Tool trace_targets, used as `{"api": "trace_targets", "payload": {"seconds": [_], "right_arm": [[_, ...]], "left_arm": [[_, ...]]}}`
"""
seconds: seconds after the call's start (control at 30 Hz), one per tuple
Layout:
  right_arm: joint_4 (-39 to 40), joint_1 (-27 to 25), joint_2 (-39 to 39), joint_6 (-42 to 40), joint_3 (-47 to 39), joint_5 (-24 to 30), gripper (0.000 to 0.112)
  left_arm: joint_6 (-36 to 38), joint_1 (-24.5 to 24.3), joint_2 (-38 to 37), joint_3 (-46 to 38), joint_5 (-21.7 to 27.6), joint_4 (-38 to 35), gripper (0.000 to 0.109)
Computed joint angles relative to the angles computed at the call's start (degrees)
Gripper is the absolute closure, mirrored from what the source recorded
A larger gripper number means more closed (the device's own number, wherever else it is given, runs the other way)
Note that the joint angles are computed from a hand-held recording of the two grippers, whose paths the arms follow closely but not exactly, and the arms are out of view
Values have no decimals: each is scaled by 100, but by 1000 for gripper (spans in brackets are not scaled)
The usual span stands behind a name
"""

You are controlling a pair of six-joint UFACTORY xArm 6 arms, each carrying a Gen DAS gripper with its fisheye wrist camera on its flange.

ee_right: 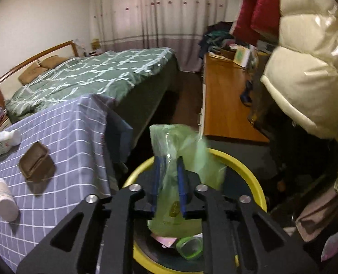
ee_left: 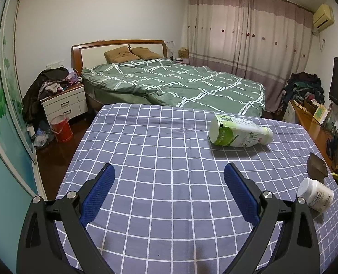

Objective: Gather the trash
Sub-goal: 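Carry the green plastic bag with the right gripper over the bin and release, then reach the left gripper to the white pill bottle and grasp it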

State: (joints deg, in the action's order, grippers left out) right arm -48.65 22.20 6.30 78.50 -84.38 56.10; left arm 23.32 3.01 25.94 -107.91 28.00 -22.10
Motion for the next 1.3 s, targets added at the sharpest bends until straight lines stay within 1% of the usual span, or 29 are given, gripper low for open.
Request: {"api": "trace_targets", "payload": {"seconds": [0.1,0.13,0.23,0.37,0.43,0.53,0.6,0.7,0.77,0.8,0.87,0.97,1.1,1.17,1.3], "right_arm": [[-142,35,-91,348,62,67,84],[-188,47,-104,410,43,82,83],[-329,108,-99,780,-73,-137,81],[-798,258,298,1311,-667,-535,69],[-957,327,545,1353,-972,-638,66],[-856,400,801,1068,-1260,-669,59],[-784,399,869,1008,-1274,-705,58],[-524,379,1030,681,-1395,-762,58],[-474,374,1054,600,-1405,-829,58],[-520,386,1071,609,-1426,-844,58],[-648,415,1054,692,-1401,-861,57],[-705,411,1013,773,-1341,-922,56],[-639,368,998,752,-1284,-1022,56],[-643,368,995,741,-1274,-1059,56],[-637,369,996,713,-1272,-1133,56]], "left_arm": [[52,-19,-15,23,-5,-32,14],[77,-24,-22,31,-5,-40,14],[186,-48,-60,86,-17,-87,14],[500,-102,-134,178,-7,-293,14],[687,-142,-174,222,29,-409,14],[1169,-221,-258,303,152,-727,13],[1673,-300,-328,344,414,-1041,13],[2241,-473,-491,496,640,-1269,13],[2684,-609,-644,603,967,-1458,13],[2938,-690,-706,593,1327,-1604,12],[3195,-819,-722,491,1881,-1751,10],[3353,-1102,-641,285,2328,-1601,10],[3293,-1433,-492,119,2334,-1231,10],[3066,-1494,-231,-268,2588,-1090,10],[2825,-1490,141,-816,2929,-960,10]]}}
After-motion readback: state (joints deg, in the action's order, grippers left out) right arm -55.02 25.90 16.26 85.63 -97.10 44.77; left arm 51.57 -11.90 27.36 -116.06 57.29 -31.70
